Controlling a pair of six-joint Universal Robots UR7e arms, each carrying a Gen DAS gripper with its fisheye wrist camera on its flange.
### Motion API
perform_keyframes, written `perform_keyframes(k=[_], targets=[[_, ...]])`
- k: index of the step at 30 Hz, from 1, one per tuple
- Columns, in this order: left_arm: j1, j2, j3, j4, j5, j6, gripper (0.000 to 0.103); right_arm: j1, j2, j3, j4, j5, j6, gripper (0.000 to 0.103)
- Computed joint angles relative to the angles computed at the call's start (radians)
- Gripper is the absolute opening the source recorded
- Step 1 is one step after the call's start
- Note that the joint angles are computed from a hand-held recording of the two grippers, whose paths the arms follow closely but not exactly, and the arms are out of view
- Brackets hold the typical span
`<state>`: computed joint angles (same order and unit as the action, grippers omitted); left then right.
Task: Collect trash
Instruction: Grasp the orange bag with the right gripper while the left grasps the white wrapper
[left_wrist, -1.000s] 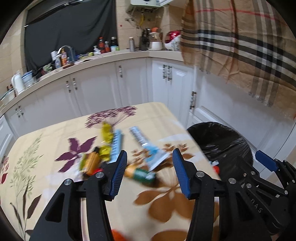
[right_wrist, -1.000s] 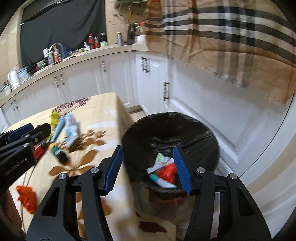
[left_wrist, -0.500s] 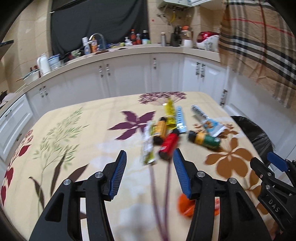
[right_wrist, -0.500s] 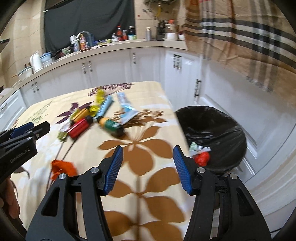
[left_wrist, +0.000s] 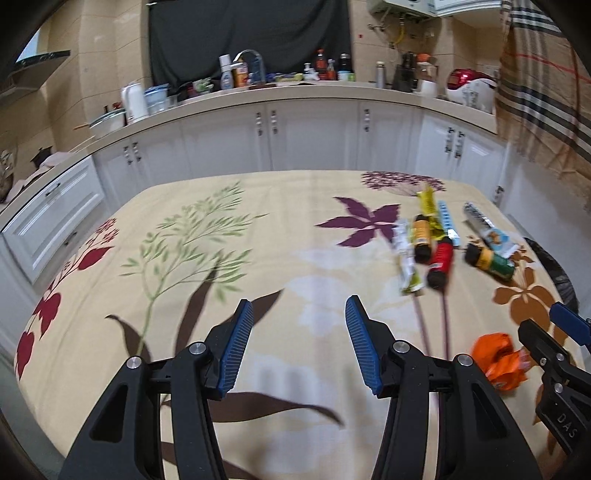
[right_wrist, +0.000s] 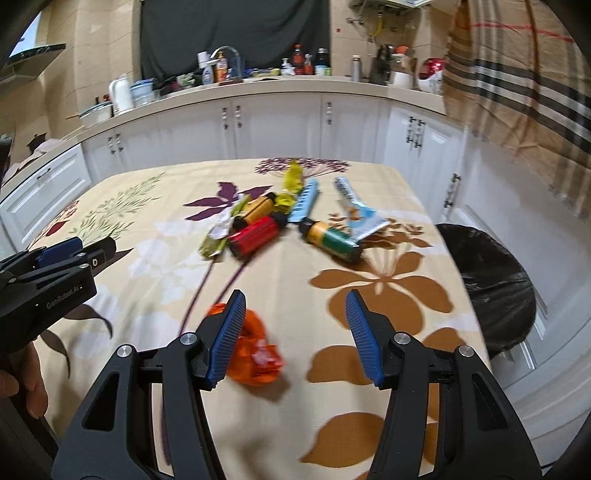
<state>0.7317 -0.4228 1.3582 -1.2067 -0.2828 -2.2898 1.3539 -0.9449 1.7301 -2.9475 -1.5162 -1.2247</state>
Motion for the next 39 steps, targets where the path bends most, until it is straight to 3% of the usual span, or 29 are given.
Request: perform_keyframes(k=[7, 15, 18, 19, 23, 34, 39], targets=[[-0.001, -0.031, 0.055, 0.030, -0.047, -0.082, 0.052, 0.007, -0.002, 0.033, 0.008, -0.008, -0.032, 0.061], [0.000, -0.043, 0.087, -0.024, -0.055, -0.062, 0.052, 0.014, 0.016, 0.042, -0.008, -0.061, -0.056, 0.061], [0.000, -0.040, 0.089, -0.059, -0.047, -0.027, 0.052, 0.014, 0.021, 0.038, 0.000, -0.078, -0.060, 0.058], [0.001, -0.038, 0.088, -0.072, -0.045, -0.014, 0.052, 0.014, 0.023, 0.033, 0.007, -0.083, -0.061, 0.050], [0.005, -0.031, 0.083, -0.120, -0.035, 0.039, 0.052, 0.011, 0.022, 0.027, 0.025, -0.085, -0.057, 0.042], [0.029, 0.001, 0.039, -0.255, 0.007, 0.219, 0.052, 0.010, 0.053, -0.058, 0.018, -0.072, 0.002, 0.042], [0.049, 0.016, 0.020, -0.378, 0.029, 0.358, 0.052, 0.014, 0.077, -0.130, 0.029, -0.074, 0.043, 0.042]])
